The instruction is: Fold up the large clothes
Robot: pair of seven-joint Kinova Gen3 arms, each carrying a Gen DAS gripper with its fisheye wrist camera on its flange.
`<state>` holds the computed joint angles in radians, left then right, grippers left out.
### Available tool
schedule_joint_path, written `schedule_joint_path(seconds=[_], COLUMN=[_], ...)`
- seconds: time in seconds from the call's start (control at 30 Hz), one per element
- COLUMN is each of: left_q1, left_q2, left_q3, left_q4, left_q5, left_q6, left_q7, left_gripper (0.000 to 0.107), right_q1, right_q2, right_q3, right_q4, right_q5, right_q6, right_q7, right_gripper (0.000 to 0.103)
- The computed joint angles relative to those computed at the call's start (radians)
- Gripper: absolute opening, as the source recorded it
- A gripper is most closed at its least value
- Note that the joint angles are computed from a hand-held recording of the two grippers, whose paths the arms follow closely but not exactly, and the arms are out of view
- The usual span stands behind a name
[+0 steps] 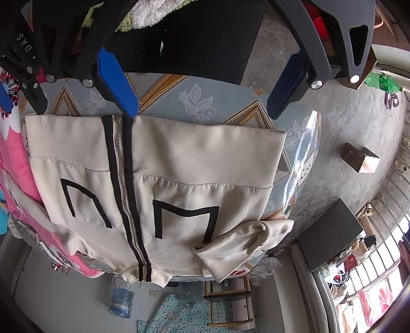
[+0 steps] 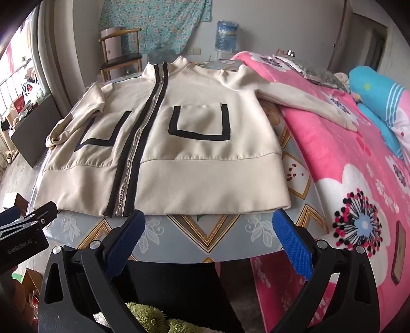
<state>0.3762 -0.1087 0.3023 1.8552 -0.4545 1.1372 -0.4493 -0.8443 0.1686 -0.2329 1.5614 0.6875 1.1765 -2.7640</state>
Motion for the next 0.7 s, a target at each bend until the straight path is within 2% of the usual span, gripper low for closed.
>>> schedule_joint_path(seconds=[0.2,0.4,0.7], left_q1=[-0.001,-0.012,-0.014], left_q2=[-0.009,-0.013,-0.006], left_q3=[0.000,-0.003,0.005], left_q4=[0.008,-0.022,0.002], left_q5=[0.000,0.015,0.001], left_q6=[-0.013,0.016,0.004], left_q7=[0.006,-0.030,0.001], left_gripper=[0.099,0.099,0.099], right_q1=[0.003,0.001,0.000], right_q2=[-0.001,-0.001,-0.002], right_q3=[0.000,-0.002,-0.001], right_q4=[-0.001,0.006,0.013], right_q5=[0.001,0.006,0.006], right_q6=[0.003,0.001,-0.004], right_q7=[0.004,-0.006,-0.010], right_gripper=[0.096,0.096,0.096])
